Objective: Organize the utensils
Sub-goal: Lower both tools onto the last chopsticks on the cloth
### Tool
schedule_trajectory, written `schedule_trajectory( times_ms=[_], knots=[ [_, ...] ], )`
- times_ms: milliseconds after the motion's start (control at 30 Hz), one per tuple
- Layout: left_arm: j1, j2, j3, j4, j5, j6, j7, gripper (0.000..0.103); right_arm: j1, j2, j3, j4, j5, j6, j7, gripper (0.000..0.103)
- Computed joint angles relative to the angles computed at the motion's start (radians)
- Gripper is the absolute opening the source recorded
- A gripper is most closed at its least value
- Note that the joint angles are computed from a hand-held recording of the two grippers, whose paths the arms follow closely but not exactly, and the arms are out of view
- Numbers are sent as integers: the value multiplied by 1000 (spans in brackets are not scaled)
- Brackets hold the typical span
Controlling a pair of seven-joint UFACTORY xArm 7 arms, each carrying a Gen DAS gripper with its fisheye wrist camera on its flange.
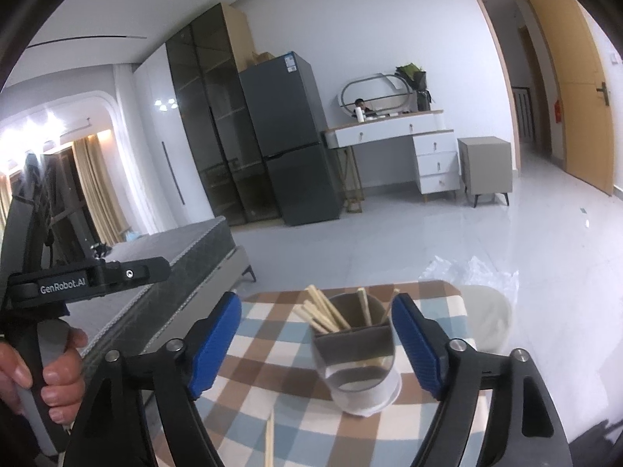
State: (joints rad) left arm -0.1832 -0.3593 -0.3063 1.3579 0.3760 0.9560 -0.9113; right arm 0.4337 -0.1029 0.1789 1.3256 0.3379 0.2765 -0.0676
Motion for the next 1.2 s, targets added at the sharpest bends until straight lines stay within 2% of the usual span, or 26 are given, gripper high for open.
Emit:
schedule_trajectory(
  times_ms=[333, 667, 800, 867, 1200],
  knots=[
    [26, -128, -28, -160, 23, -32, -49, 86, 23, -87, 19, -136, -56, -80, 94, 93],
    [52, -221, -57, -324, 6, -90, -96, 88, 41, -114, 43, -249, -159, -136, 204, 100],
    [53, -245, -58, -384, -16, -103, -113, 88, 60, -110, 36, -280, -167, -130, 214, 100],
    [53, -248, -58, -406, -23, -103, -115, 88, 95, -98, 12, -285, -131, -118, 175, 100],
    [46, -247, -12, -502, -80, -122, -125, 88, 85, 9, 37, -217, -118, 11, 139, 97]
  ],
)
